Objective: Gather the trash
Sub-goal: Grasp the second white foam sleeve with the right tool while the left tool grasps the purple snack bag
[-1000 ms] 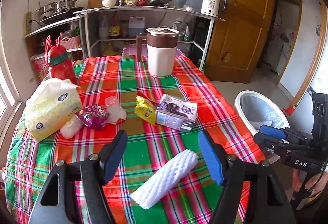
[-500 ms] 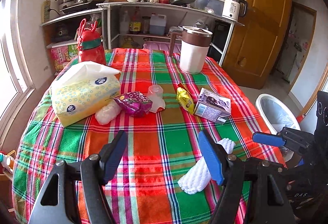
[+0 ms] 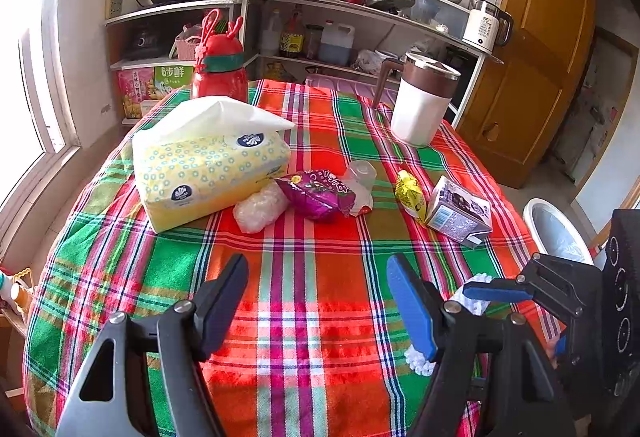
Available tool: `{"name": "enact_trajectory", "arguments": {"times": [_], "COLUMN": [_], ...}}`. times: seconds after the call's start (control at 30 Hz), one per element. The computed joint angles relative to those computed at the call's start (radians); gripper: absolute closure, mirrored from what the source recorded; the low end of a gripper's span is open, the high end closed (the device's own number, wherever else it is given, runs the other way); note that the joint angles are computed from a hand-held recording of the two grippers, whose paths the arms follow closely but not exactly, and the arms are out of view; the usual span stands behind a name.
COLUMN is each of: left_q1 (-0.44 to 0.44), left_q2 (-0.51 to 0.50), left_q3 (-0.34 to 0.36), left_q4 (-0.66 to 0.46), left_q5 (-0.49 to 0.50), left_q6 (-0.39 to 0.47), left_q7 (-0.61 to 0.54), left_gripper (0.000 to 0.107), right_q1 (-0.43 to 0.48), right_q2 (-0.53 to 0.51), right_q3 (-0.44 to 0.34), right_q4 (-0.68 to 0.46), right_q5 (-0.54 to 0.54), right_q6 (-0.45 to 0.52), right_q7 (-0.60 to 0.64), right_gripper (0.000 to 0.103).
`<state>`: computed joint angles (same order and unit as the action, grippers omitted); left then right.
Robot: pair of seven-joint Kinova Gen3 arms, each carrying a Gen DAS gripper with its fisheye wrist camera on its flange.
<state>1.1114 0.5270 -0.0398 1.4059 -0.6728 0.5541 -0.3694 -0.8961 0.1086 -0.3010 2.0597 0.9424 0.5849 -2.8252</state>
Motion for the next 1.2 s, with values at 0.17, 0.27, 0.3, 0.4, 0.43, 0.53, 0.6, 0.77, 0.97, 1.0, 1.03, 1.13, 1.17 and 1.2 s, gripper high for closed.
{"name": "enact_trajectory", "arguments": {"times": [0.17, 0.27, 0.3, 0.4, 0.43, 0.53, 0.6, 0.77, 0.97, 1.0, 1.03, 1.13, 1.17, 1.2], "left_q1": [-0.016, -0.027, -0.027, -0.035, -0.038, -0.040, -0.042, -0.034, -0.037, -0.031, -0.028, -0.028, -0.029, -0.039], "left_q2": [0.002, 0.006, 0.008, 0.016, 0.020, 0.031, 0.039, 0.072, 0.136, 0.145, 0.157, 0.218, 0.232, 0.240], "left_q3": [0.006, 0.011, 0.010, 0.012, 0.013, 0.014, 0.013, 0.001, -0.011, -0.022, -0.024, -0.032, -0.034, -0.019], "left_q4": [0.004, 0.001, -0.001, -0.013, -0.019, -0.038, -0.050, -0.113, -0.231, -0.245, -0.265, -0.381, -0.409, -0.423], "left_q5": [0.012, 0.023, 0.027, 0.047, 0.056, 0.074, 0.088, 0.104, 0.132, 0.126, 0.111, 0.151, 0.162, 0.157], "left_q6": [-0.013, -0.031, -0.034, -0.041, -0.042, -0.044, -0.045, -0.013, 0.066, 0.070, 0.085, 0.197, 0.225, 0.238], "left_q7": [-0.012, -0.029, -0.035, -0.058, -0.066, -0.096, -0.111, -0.153, -0.172, -0.168, -0.162, -0.212, -0.216, -0.210], "left_gripper": [0.034, 0.034, 0.034, 0.034, 0.034, 0.034, 0.034, 0.034, 0.034, 0.034, 0.034, 0.034, 0.034, 0.034], "right_q1": [0.016, 0.053, 0.047, 0.031, 0.025, 0.032, 0.042, 0.062, 0.063, 0.061, 0.058, 0.048, 0.048, 0.047], "right_q2": [0.040, 0.034, 0.037, 0.035, 0.038, 0.035, 0.028, 0.002, 0.002, 0.001, 0.000, -0.006, -0.008, -0.010], "right_q3": [0.034, 0.045, 0.058, 0.064, 0.063, 0.062, 0.063, 0.056, 0.036, 0.033, 0.031, 0.019, 0.018, 0.016], "right_q4": [-0.036, -0.030, -0.037, -0.043, -0.048, -0.056, -0.056, -0.043, -0.036, -0.035, -0.033, -0.023, -0.020, -0.016], "right_q5": [-0.049, -0.090, -0.106, -0.098, -0.094, -0.113, -0.127, -0.155, -0.146, -0.142, -0.135, -0.122, -0.119, -0.113], "right_q6": [0.011, -0.034, -0.025, 0.028, 0.053, 0.089, 0.096, 0.108, 0.117, 0.119, 0.120, 0.134, 0.131, 0.130], "right_q7": [0.064, 0.057, 0.051, -0.005, -0.028, -0.080, -0.113, -0.204, -0.273, -0.281, -0.292, -0.321, -0.328, -0.338], "right_gripper": [0.035, 0.035, 0.035, 0.052, 0.059, 0.073, 0.078, 0.080, 0.080, 0.080, 0.080, 0.080, 0.080, 0.080]}}
